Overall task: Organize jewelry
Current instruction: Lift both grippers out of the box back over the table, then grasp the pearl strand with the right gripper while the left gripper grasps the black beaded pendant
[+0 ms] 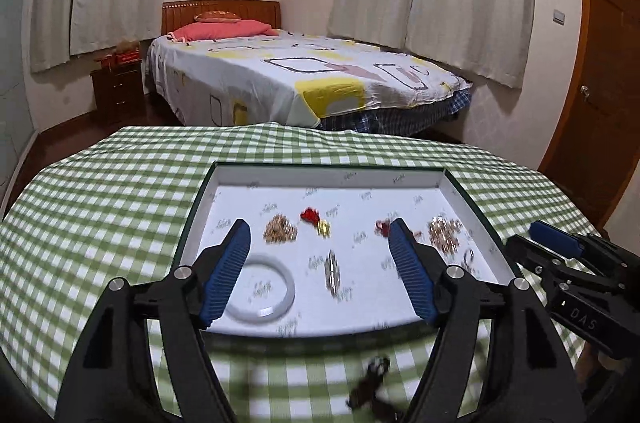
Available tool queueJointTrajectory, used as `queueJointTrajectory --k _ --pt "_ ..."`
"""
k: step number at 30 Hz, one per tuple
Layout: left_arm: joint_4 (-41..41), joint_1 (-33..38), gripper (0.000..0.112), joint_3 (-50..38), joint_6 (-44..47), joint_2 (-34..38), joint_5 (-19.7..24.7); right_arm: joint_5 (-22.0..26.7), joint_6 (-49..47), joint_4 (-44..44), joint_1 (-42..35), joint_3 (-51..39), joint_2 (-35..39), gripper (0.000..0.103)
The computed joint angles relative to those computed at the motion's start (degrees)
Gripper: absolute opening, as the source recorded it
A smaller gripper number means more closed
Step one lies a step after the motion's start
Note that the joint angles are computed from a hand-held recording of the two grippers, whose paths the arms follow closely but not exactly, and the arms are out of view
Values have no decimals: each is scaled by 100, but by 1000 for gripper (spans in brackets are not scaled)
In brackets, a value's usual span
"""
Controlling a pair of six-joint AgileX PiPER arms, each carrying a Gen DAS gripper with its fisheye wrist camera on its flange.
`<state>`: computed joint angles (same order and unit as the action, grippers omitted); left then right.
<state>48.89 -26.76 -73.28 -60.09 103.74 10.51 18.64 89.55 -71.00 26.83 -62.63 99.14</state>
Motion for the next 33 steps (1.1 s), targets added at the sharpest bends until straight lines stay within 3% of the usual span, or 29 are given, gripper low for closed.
queueJointTrajectory --k 3,10,17,20,30,31,33 --pt "1255 -69 70 596 -1419 -338 -46 97 729 -500 114 578 -276 44" --pt "2623 -224 70 1575 -2987 -845 88 204 1237 -657 219 1156 -394 44" --pt "2667 -315 70 2083 -3176 -1019 174 281 1088 -376 162 1260 -293 45" --pt "2701 -316 70 2100 -3212 -1023 186 258 932 -162 33 1255 -247 51" --pt "2397 -364 70 2030 -2926 -916 188 -39 34 790 -104 1171 -28 52" --pt "2296 -362 70 2023 -2840 -899 160 -34 46 769 -66 1174 -23 51" --pt "2158 -376 70 2009 -2720 -868 133 -9 34 743 10 1171 -20 40"
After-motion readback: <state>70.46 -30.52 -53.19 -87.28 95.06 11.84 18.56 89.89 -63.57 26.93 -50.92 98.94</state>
